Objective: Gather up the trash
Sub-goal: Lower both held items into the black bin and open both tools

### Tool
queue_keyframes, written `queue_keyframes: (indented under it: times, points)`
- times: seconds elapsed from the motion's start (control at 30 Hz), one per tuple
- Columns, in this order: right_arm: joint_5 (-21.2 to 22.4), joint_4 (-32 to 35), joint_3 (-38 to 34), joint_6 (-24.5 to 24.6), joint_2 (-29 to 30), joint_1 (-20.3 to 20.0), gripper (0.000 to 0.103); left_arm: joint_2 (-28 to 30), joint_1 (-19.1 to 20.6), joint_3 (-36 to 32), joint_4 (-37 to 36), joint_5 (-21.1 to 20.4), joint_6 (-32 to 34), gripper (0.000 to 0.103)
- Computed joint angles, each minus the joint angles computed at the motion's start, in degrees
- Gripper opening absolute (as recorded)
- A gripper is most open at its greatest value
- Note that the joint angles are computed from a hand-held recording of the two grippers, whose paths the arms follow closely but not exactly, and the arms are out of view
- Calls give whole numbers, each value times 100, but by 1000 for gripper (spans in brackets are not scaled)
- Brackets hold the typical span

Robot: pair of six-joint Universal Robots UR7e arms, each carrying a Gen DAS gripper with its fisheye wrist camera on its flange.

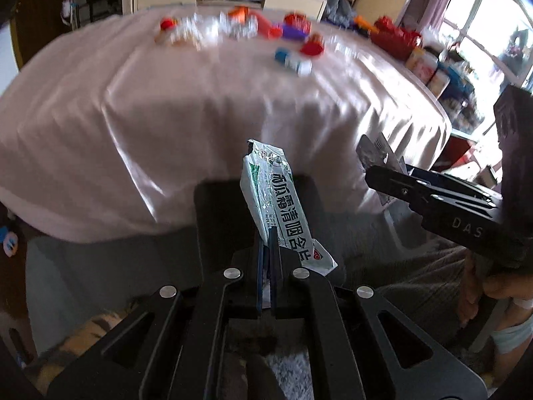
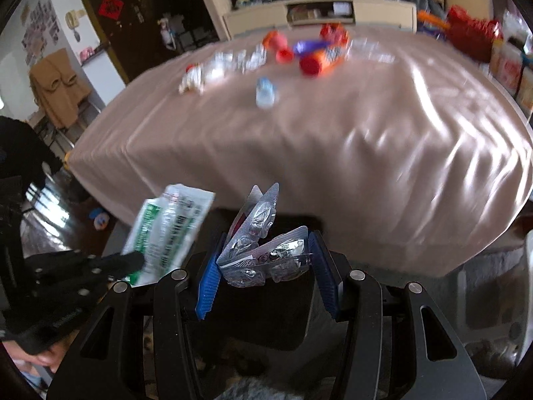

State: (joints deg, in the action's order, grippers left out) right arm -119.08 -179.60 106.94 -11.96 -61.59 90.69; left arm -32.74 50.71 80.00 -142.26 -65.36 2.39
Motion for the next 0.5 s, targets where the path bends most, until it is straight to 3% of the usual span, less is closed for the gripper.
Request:
queue_keyframes:
  times: [0.3, 0.5]
  points:
    - [231, 582, -218, 364, 258, -168, 52, 344, 46, -230, 440, 47, 135, 2]
    - [302, 682, -281, 400, 282, -184, 57, 390, 74, -271, 588, 133, 29, 9]
